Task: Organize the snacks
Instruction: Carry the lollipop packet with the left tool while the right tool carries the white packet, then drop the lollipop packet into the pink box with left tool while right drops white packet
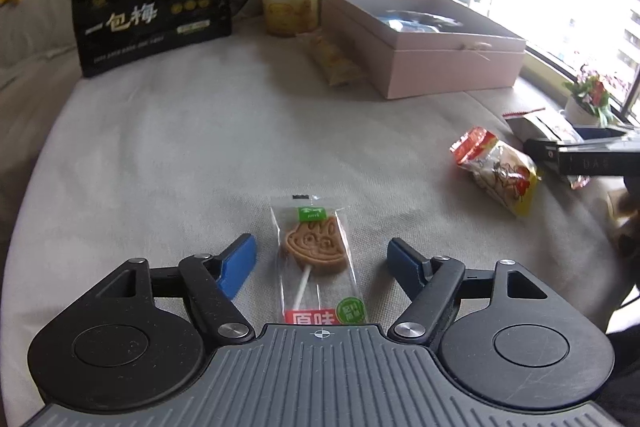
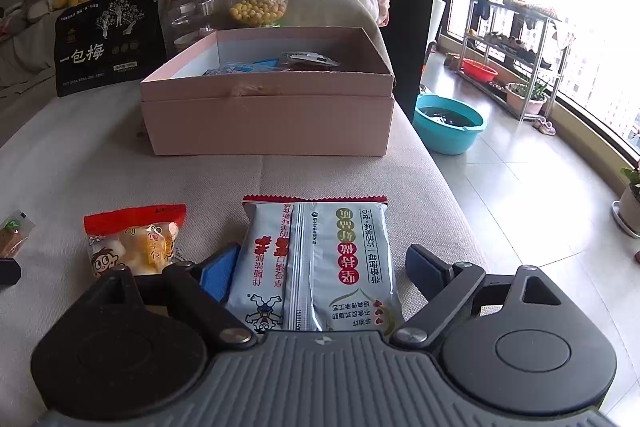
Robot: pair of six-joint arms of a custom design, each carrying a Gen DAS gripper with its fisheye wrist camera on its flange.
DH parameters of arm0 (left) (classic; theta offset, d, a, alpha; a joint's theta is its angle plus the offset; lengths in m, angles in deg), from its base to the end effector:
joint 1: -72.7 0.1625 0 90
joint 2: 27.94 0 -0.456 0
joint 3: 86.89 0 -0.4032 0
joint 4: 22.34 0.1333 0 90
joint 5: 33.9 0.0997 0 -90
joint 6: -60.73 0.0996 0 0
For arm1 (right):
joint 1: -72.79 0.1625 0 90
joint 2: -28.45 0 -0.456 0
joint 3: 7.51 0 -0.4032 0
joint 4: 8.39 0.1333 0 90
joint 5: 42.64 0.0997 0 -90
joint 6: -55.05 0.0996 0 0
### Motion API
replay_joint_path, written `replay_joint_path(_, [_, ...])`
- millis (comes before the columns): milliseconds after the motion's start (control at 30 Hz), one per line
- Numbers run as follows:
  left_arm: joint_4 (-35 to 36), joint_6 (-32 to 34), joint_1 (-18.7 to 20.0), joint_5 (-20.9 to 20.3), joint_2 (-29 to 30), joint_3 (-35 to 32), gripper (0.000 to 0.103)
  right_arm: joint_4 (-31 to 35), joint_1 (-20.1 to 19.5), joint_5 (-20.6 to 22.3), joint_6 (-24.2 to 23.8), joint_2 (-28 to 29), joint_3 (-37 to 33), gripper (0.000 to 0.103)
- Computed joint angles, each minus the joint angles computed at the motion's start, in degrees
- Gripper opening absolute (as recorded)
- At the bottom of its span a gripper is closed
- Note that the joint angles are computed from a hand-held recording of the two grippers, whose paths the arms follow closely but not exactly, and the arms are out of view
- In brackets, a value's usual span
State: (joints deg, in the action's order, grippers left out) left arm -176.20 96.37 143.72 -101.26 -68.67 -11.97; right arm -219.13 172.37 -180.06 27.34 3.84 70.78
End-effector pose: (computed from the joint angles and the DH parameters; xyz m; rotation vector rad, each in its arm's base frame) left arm -0.1015 -0.8229 0.2029 1.0769 2.3879 -0.6097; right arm 0.1847 -0.7338 0.0931 0.0845 -1.9992 1.1243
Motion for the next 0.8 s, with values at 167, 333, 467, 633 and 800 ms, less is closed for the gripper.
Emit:
replay_joint_path(167, [-1.39,-0.10,-0.98,3.07,0.49,-0.02,0.042,-0.84,0.38,-0.04,-1.88,0.41,-0.21,0.079])
replay_joint_path(333, [-0.11,-0.44,-1.24,2.92,0.33,-0.07,0.042,0.57,0.93,0.73,-3.81,-0.37,1.22,0.077])
replay_joint_path(467, [-0.11,-0.20,-1.65,1.54,-0.71,1.20,0.042,1.82,1.35,2.16,-3.10,-2.88,4.15,0.077])
replay_joint_path(633, [-1.56,1.88,-3.34,-5.43,-2.13,0.85,0.042,-3.88,3.31,4.36,-11.08,-4.96,3.53,0.077])
replay_joint_path(800, [2.80,-3.05,-4.95,-17.18,2.44,-12.13,0.042,-6.05,5.26,10.14,-15.72,-7.66,-3.81,0.077])
